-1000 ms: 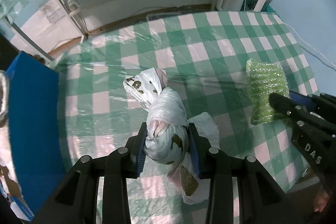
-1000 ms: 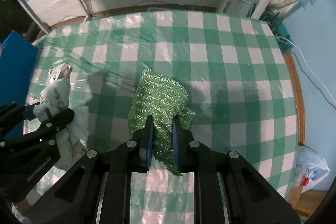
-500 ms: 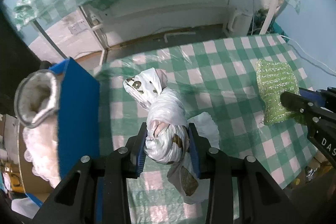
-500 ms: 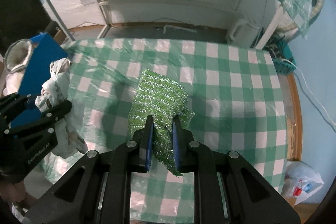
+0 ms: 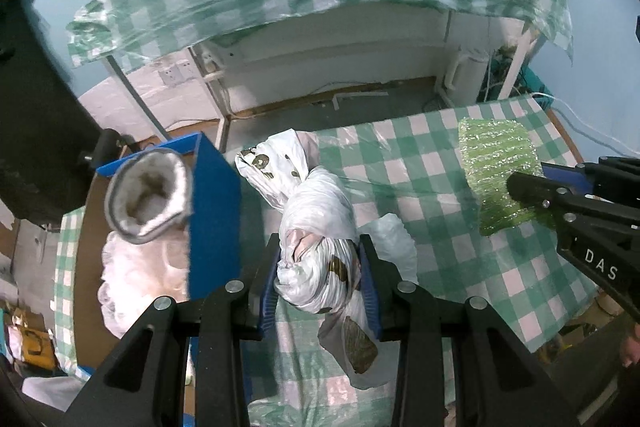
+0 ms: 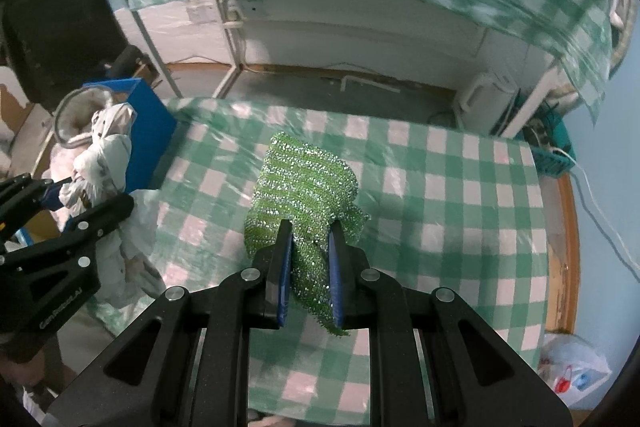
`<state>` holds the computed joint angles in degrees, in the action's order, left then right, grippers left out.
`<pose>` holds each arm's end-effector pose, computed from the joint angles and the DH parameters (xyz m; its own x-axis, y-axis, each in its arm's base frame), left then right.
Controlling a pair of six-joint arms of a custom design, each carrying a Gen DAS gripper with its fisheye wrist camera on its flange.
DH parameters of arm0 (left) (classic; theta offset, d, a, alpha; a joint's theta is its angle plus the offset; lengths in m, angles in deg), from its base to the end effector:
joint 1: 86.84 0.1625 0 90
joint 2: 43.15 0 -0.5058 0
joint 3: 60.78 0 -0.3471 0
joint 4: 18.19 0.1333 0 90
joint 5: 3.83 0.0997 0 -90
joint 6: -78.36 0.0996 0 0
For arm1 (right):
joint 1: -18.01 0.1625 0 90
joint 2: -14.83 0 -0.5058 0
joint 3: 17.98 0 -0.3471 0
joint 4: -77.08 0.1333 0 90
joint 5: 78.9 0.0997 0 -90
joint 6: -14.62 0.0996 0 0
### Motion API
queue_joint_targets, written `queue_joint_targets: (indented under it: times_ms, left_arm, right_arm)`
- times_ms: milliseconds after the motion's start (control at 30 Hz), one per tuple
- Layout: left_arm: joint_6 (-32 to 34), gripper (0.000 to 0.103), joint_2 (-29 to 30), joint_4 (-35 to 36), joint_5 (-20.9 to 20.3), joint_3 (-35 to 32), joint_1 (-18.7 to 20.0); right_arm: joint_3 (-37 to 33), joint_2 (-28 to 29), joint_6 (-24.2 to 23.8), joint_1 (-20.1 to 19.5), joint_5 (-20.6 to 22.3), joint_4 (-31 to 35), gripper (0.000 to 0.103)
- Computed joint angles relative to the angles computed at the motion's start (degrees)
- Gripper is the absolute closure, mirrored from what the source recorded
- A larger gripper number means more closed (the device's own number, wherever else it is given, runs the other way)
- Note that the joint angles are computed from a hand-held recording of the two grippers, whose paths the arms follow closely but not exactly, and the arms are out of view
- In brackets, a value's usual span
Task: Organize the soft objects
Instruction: 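Lift the green sponge with right gripper while left gripper carries white socks toward box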
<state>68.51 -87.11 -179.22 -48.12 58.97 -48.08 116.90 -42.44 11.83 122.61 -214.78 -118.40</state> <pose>-0.2952 -0.4994 0.0995 -0.5180 0.4664 -0.7170 0.6988 0.7142 -0.0403 0.1779 -0.4378 0.2343 -0.7465 0.1075 0.6566 -0.2595 0.8617 -0.4360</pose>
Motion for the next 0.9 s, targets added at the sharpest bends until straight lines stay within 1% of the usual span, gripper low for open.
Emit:
queue_joint_targets:
  times_ms: [267,433,700,900]
  left_arm:
    - [-0.40,0.067,-2.41,-0.08,1.37,1.37,0.74]
    - [-0.31,0.067,-4.44,-0.58,2.92,2.31,1.04]
    - [-0.45,0.067,-7.46,-1.07,4.48,3.32,1.76]
    - [-0.85,0.067,-8.75,-1.36,6.55,3.75,2.90]
  right_arm:
    - [-3.07,1.28,-0.56,2.80,0.75,2.50,0.088]
    - [-4.69,2.29,-1.22,4.31,1.24,3.52,0.088]
    - [-7.64,4.61,-2.09,6.08,2.40,5.88,0.088]
    - [-10.26,6.57,-2.99,7.48,3.55,7.48,0.088]
